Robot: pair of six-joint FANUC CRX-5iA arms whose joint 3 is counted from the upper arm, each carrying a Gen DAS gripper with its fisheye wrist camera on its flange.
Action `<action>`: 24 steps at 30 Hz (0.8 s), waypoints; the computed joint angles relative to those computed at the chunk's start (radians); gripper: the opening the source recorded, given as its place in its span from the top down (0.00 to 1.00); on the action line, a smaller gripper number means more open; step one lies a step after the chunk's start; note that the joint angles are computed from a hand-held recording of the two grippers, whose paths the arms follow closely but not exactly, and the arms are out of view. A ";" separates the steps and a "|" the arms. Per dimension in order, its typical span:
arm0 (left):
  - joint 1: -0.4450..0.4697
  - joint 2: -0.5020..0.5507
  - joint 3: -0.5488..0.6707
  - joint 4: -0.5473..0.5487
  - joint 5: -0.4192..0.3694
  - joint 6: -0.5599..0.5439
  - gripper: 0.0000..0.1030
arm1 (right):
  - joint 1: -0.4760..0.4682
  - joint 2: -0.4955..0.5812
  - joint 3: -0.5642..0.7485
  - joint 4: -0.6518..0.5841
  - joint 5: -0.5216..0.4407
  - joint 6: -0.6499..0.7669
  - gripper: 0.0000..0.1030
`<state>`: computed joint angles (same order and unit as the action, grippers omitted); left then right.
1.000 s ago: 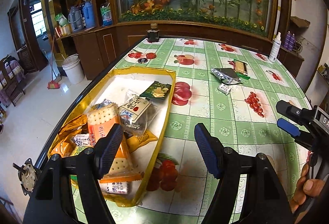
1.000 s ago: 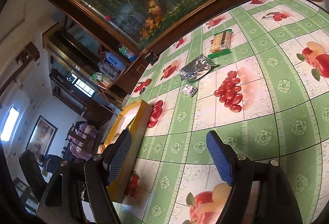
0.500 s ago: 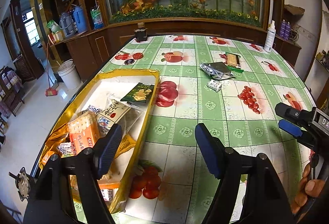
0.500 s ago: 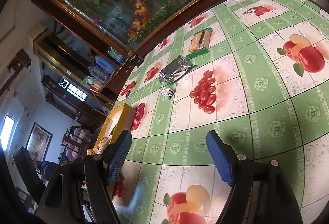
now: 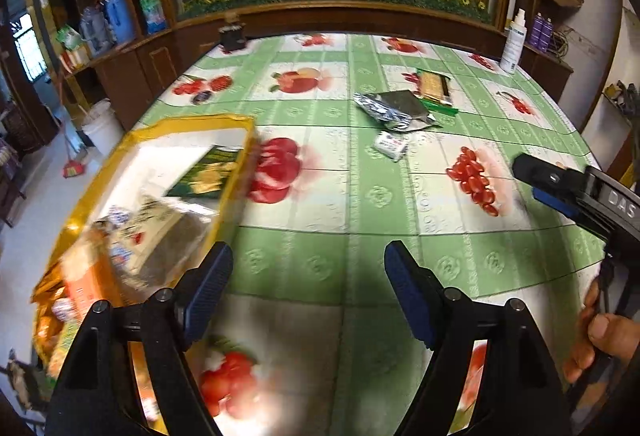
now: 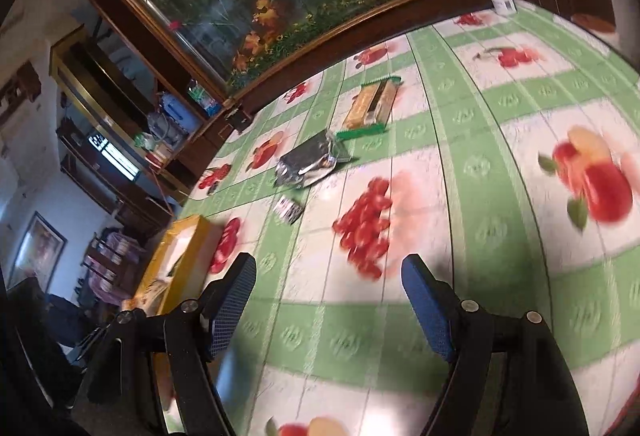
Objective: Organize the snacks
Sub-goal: 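Move both grippers back to the foil bag and green cracker pack, then grasp the foil bag with the left gripper while the right gripper grasps the green cracker pack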
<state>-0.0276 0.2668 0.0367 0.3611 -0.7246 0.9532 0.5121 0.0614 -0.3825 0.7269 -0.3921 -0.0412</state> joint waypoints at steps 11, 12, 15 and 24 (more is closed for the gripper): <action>-0.058 0.292 0.338 0.034 -0.204 0.131 0.24 | -0.082 0.237 0.351 -0.292 -0.160 0.467 0.25; -0.058 0.312 0.360 0.047 -0.213 0.136 0.24 | -0.093 0.253 0.376 -0.328 -0.158 0.512 0.25; -0.067 0.345 0.402 0.052 -0.207 0.147 0.24 | -0.119 0.290 0.415 -0.311 -0.172 0.504 0.26; -0.109 0.485 0.658 0.015 -0.300 0.228 0.24 | -0.166 0.467 0.669 -0.330 -0.334 0.527 0.25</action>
